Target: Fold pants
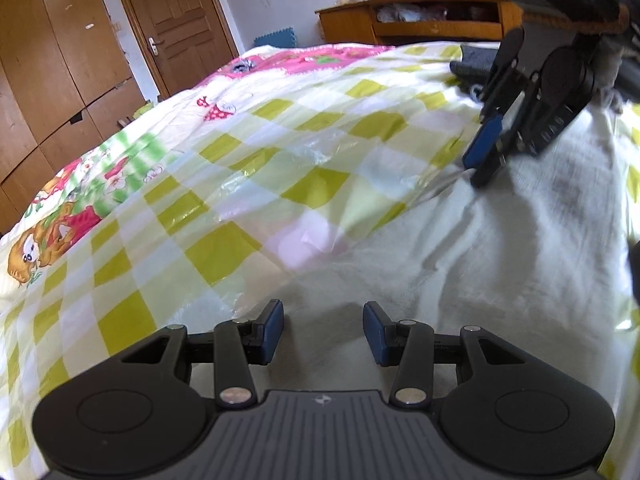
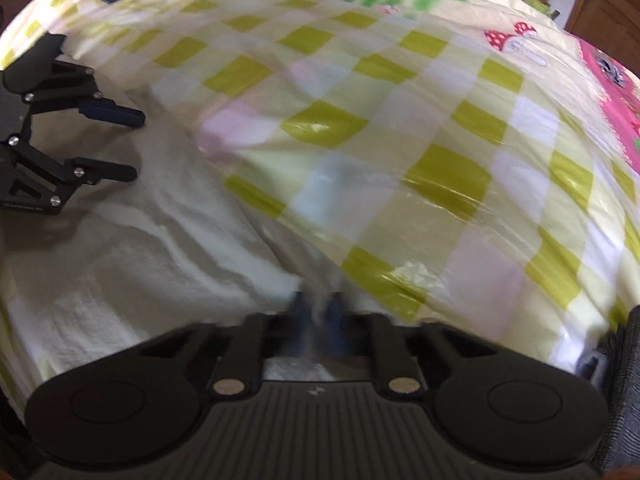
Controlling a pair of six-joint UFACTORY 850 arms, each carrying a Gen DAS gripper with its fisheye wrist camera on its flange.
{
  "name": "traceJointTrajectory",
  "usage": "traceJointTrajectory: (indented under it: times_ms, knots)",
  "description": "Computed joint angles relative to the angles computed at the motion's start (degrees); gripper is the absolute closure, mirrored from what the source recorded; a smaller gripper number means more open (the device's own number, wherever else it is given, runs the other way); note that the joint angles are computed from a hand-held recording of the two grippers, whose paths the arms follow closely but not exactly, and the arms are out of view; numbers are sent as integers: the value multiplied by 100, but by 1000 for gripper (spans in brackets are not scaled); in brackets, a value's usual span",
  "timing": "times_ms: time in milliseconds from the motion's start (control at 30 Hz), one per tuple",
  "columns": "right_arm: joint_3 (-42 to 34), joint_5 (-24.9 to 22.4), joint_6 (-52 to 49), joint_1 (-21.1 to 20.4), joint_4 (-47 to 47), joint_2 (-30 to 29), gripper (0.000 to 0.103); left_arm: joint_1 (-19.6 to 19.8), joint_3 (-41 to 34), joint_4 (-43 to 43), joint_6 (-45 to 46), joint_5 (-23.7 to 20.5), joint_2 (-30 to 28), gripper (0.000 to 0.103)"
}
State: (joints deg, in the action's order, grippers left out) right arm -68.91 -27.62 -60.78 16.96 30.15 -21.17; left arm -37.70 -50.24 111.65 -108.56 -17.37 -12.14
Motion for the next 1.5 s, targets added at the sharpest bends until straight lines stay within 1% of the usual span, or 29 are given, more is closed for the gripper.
traceJointTrajectory:
  times_ms: [133,233,267,333,400,433,467,500,533,567,600,633,667,733,767,833,867,900,933,967,1000,1033,1100,1200,1267,1333,1400,1467,1500]
  knots:
    - [156,353,57,3,185,243,103,-36,86,236,-316,-50,4,46]
    - [213,726,-255,-9,981,340,103,-95,197,386,-674,-160,20,46]
    - [207,847,-264,13,1085,308,103,-128,234,381,-745,-245,22,46]
    - [149,1075,200,98,809,128,101,-186,289,281,-771,-367,35,45]
    - [168,1302,1013,178,-89,-23,98,-255,337,-18,-481,-466,85,45]
    - [255,1436,1250,191,-276,5,97,-282,375,-132,-335,-507,137,45]
    - [336,1521,1313,181,-224,73,97,-310,425,-247,-196,-568,200,45]
    - [431,1573,1243,143,67,166,94,-321,494,-305,-140,-617,281,45]
    - [595,1740,979,104,598,320,90,-314,563,-365,-124,-654,358,45]
    - [772,1931,527,80,1197,496,88,-301,621,-513,-67,-695,419,44]
    - [939,2032,31,45,1797,685,85,-278,672,-732,31,-702,469,44]
    - [1075,2053,-286,-6,2263,827,77,-247,738,-917,67,-688,522,42]
    - [1236,2112,-363,-63,2519,961,75,-233,820,-1040,28,-704,586,41]
    - [1591,2319,54,-189,2542,1228,74,-262,1000,-1242,-76,-822,746,38]
    - [1746,2319,86,-281,2770,1343,74,-295,1103,-1333,-117,-868,846,38]
    - [2006,2301,-452,-405,3837,1581,72,-371,1289,-1643,-67,-964,1035,35]
    - [2057,2155,-974,-437,4437,1682,72,-420,1380,-1816,-9,-1015,1132,35]
    - [2048,1889,-1574,-436,5036,1747,72,-480,1469,-1946,50,-1081,1233,35]
    - [1985,1555,-2173,-386,5588,1758,72,-547,1544,-2040,118,-1168,1319,35]
    - [1850,1177,-2591,-316,5938,1680,72,-618,1615,-2097,155,-1276,1395,35]
    - [1627,735,-2769,-215,6080,1503,71,-676,1676,-2145,164,-1383,1468,35]
    - [1303,261,-2706,-94,6006,1205,72,-699,1721,-2168,128,-1440,1536,35]
    - [485,-514,-2130,186,5570,459,72,-735,1826,-2077,-96,-1590,1671,35]
    - [-851,-1090,-1379,622,4717,-681,71,-738,2012,-1865,-522,-1926,1857,35]
    - [-1758,-1616,-561,797,3908,-1403,71,-603,2124,-1816,-738,-1926,1967,35]
    - [-2329,-1840,-128,960,3261,-1847,70,-464,2217,-1870,-807,-1893,2041,35]
    - [-2799,-2076,76,1051,2798,-2195,70,-327,2333,-1808,-962,-1750,2135,35]
    - [-3137,-2366,305,1071,2574,-2434,70,-235,2433,-1770,-1089,-1649,2192,35]
    - [-3161,-2458,328,1097,2492,-2441,74,-209,2485,-1730,-1165,-1623,2223,35]
